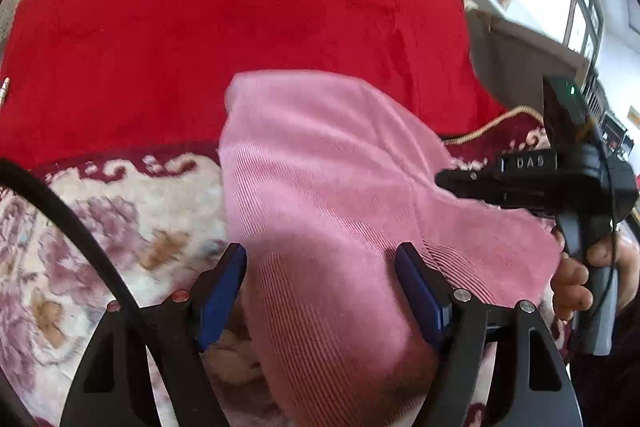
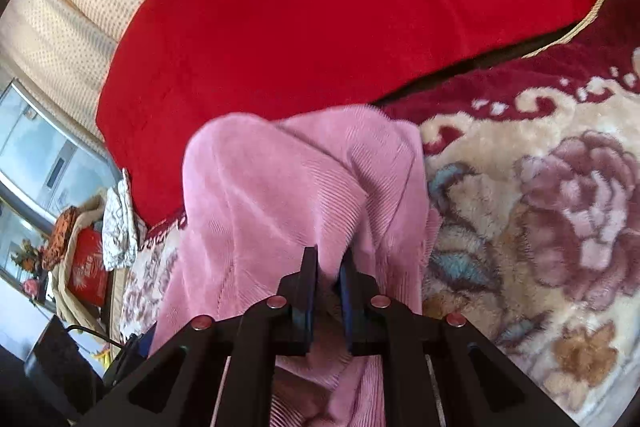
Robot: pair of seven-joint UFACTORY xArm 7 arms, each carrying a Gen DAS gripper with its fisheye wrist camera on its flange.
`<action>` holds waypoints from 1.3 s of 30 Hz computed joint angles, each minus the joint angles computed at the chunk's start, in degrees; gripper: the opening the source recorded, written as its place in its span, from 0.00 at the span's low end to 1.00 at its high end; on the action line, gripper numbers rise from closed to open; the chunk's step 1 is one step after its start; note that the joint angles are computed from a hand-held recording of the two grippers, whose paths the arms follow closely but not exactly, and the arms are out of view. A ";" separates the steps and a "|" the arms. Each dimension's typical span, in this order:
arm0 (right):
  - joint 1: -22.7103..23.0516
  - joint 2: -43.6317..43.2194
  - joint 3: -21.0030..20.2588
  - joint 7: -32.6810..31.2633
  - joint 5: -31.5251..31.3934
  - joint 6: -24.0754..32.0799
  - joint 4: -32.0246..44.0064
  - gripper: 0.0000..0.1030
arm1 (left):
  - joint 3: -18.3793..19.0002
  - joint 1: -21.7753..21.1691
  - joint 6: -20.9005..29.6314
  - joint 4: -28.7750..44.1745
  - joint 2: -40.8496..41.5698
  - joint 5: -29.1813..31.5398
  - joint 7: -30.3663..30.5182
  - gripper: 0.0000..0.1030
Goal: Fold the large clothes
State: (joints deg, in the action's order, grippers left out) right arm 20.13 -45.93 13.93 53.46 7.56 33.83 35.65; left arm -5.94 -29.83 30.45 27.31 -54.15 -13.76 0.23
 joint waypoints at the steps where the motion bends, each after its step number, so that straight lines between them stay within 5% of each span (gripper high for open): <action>1: -1.12 -0.83 0.96 0.96 -1.07 2.31 0.96 0.18 | -0.21 0.72 -0.91 -0.61 -1.89 1.09 0.76 0.75; 5: -1.74 -2.42 3.55 1.11 -4.01 3.36 4.65 0.18 | -0.42 4.88 -3.15 -2.35 -7.26 4.50 0.67 0.80; 10: 0.73 -0.34 7.36 -1.90 -6.12 4.09 10.68 0.18 | -2.29 8.54 2.22 -1.33 -5.05 6.86 -1.76 0.80; 13: 2.26 2.78 9.34 -3.10 -6.52 9.99 13.46 0.20 | -7.72 10.71 2.91 -1.85 -4.01 11.10 -3.72 0.81; 14: 2.29 3.98 10.07 -2.39 -6.43 13.64 13.56 0.20 | -7.01 10.04 3.09 -1.93 -3.77 11.51 -3.38 0.81; 18: 4.93 -0.21 8.18 1.04 -3.34 9.41 4.39 0.20 | -4.60 7.74 3.20 -1.17 -1.74 10.00 -4.05 0.81; 22: 7.29 0.89 2.90 -2.91 -0.69 12.81 7.12 0.20 | -3.87 7.41 2.53 -2.11 -2.60 10.12 -3.90 0.81; 27: 1.48 5.24 1.22 -6.10 -3.16 11.41 13.16 0.20 | -4.15 7.21 2.59 -1.75 -2.42 10.39 -4.14 0.81; 29: -0.30 8.39 0.66 -6.92 -3.67 10.20 15.21 0.26 | -4.24 7.25 2.16 -1.75 -2.09 10.49 -4.23 0.81; 30: -0.72 11.47 -0.51 -8.03 -3.24 10.80 17.21 0.37 | -4.39 7.28 1.93 -1.81 -2.05 10.63 -4.27 0.81; 31: -1.36 14.03 -1.24 -8.66 -3.04 11.16 18.16 0.61 | -4.40 7.23 1.63 -1.91 -2.03 10.74 -4.21 0.81; 32: -1.94 16.35 -1.70 -9.16 -3.02 11.68 18.93 0.71 | -4.45 7.18 1.58 -1.88 -2.08 10.81 -4.23 0.81; 35: -2.32 22.88 -2.77 -11.02 -2.10 11.94 18.90 0.77 | -4.93 7.50 1.06 -1.83 -1.79 11.20 -4.74 0.81; 39: -3.51 20.21 -0.53 -8.33 -6.18 12.41 18.39 0.75 | -4.93 7.61 1.18 -2.02 -2.31 11.78 -4.72 0.81</action>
